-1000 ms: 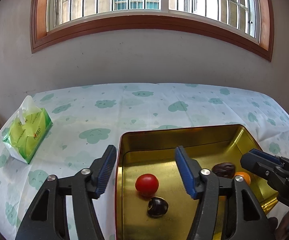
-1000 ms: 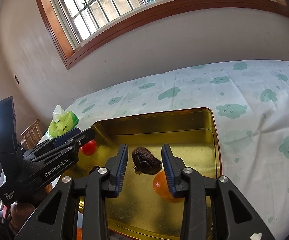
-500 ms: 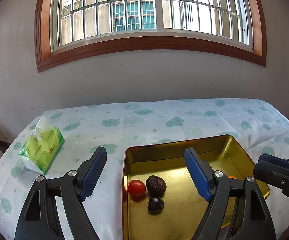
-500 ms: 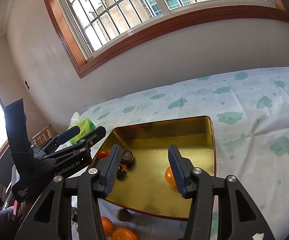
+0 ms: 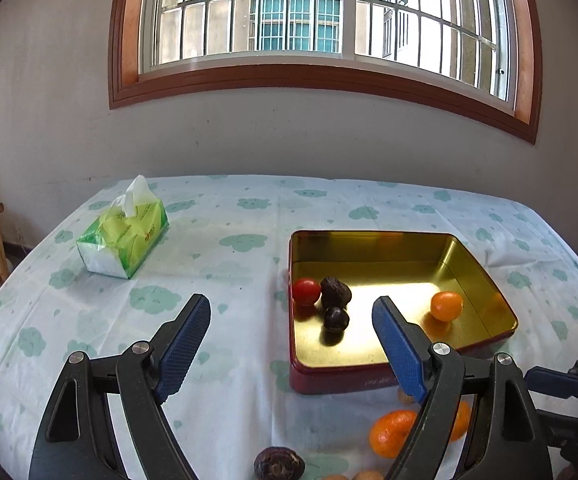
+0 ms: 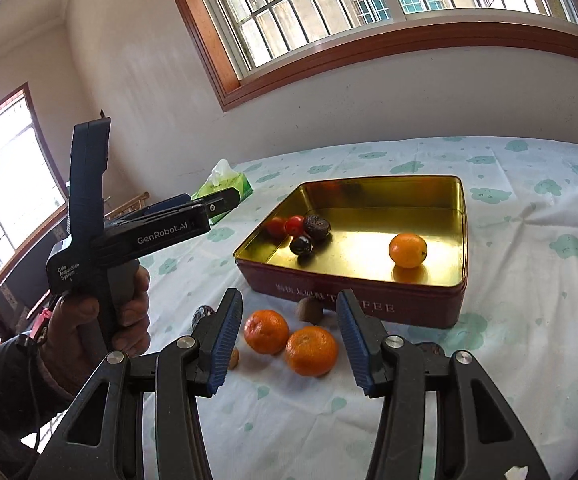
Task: Organize fruits
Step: 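Withdraw both open grippers from the tin toward the remaining fruits, then grasp a mandarin with the right gripper while the left gripper grasps two brown round fruits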
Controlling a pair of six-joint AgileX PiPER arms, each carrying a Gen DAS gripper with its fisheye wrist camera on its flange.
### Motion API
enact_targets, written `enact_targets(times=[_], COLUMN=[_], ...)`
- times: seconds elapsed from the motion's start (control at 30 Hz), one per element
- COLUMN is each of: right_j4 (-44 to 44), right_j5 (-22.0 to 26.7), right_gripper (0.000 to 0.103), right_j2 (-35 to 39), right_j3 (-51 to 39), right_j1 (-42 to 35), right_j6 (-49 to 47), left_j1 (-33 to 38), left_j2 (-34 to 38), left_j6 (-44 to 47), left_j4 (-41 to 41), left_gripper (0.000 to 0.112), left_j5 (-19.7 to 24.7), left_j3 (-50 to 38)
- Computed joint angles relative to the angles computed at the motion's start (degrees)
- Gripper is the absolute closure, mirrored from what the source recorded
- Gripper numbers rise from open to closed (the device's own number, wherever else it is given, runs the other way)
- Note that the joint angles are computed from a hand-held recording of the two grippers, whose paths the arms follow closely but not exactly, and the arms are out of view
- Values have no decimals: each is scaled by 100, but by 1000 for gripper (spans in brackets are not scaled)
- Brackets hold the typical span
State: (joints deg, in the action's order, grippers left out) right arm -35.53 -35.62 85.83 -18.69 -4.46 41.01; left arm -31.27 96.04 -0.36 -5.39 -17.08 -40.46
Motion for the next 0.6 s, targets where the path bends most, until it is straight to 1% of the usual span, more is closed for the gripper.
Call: enact_targets(times=[0.03, 0.07, 0.1, 0.13, 0.17, 0.2, 0.27, 0.33, 0.37, 0.43, 0.53, 0.57, 0.6], right_j4=[37, 171, 311, 289, 303, 488, 499, 937, 981, 640, 721, 510, 70], right_j5=[-7, 26, 105, 230, 404, 547, 665, 1005, 1142, 1383, 1790, 1850, 1876], right_gripper=[56, 56, 56, 56, 56, 56, 56, 56, 56, 56, 56, 56, 58], right_j2=[47, 91, 142, 211, 281, 323, 447, 556, 619, 838, 1179, 1304, 1457], right_j3=[73, 126, 136, 76, -8, -62, -195, -406, -533, -833, -1262, -1384, -1520], right_j1=[48, 131, 231, 288, 368, 478, 502, 686, 728, 738, 884, 865, 813], right_j6=[-98, -267, -444, -499, -567, -752, -897, -1320, -1391, -1070, -1148, -928, -480], left_j1=[110, 203, 287, 406, 545, 675, 861, 1010, 1117, 1390, 1560, 1592, 1581], left_j2=[-23, -18, 18, 50, 69, 86, 106, 147, 149, 90, -48, -88, -131], left_j6=[-510, -795, -1068, -1550, -2074, -2413, -2625, -2777, -2990, -3437, -3550, -3534, -3501], left_j4=[515, 829, 1106, 1575, 2091, 2419, 2627, 2825, 3080, 3677, 4069, 4196, 4290], left_gripper=[29, 29, 30, 31, 32, 32, 32, 32, 32, 32, 32, 32, 32], left_j5=[-110, -169, -148, -161, -275, -496, -883, -1200, -1298, -1563, -1664, -1680, -1674], left_j3=[209, 361, 453, 553, 678, 852, 1165, 1419, 1494, 1656, 1848, 1910, 1970])
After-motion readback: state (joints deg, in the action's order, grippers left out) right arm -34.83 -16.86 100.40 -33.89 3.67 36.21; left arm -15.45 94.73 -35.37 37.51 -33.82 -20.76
